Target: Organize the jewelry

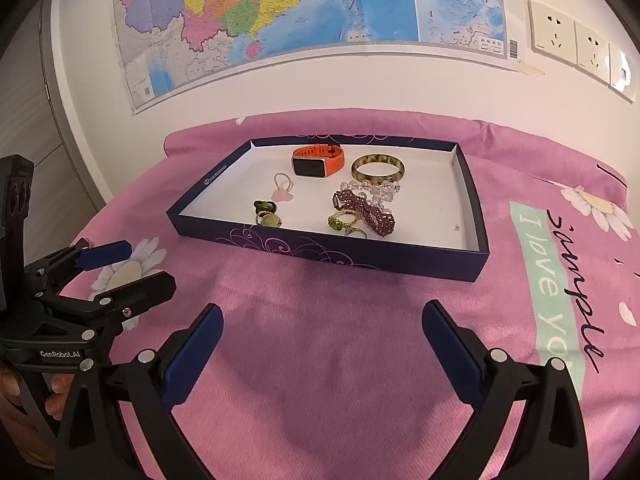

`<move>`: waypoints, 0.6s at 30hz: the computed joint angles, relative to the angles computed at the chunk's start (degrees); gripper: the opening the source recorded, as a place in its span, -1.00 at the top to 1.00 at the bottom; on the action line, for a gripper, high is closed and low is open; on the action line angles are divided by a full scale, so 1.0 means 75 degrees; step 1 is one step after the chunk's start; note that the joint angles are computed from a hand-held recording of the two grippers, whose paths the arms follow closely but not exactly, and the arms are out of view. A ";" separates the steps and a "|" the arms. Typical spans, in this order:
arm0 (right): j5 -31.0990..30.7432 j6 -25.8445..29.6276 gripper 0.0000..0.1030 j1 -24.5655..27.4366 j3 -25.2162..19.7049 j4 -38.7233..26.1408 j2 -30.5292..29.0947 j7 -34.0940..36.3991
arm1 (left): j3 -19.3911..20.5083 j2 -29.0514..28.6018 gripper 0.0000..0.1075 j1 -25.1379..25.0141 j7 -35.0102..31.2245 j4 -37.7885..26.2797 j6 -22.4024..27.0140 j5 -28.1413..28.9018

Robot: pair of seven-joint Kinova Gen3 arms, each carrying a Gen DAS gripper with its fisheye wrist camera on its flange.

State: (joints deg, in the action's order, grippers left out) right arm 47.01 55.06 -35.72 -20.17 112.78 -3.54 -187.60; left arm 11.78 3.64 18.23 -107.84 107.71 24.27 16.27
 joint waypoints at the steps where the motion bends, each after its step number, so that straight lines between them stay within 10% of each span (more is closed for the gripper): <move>1: 0.0009 0.0011 -0.87 -0.0006 -0.0008 0.0005 -0.0001 -0.0026 | -0.0005 0.0000 -0.81 0.0006 0.0020 0.0000 0.0001 -0.0025; 18: -0.0178 -0.0015 -0.87 0.0028 0.0073 -0.0038 0.0048 0.0144 | -0.0013 0.0042 -0.81 -0.0054 -0.0131 -0.0067 0.0101 0.0090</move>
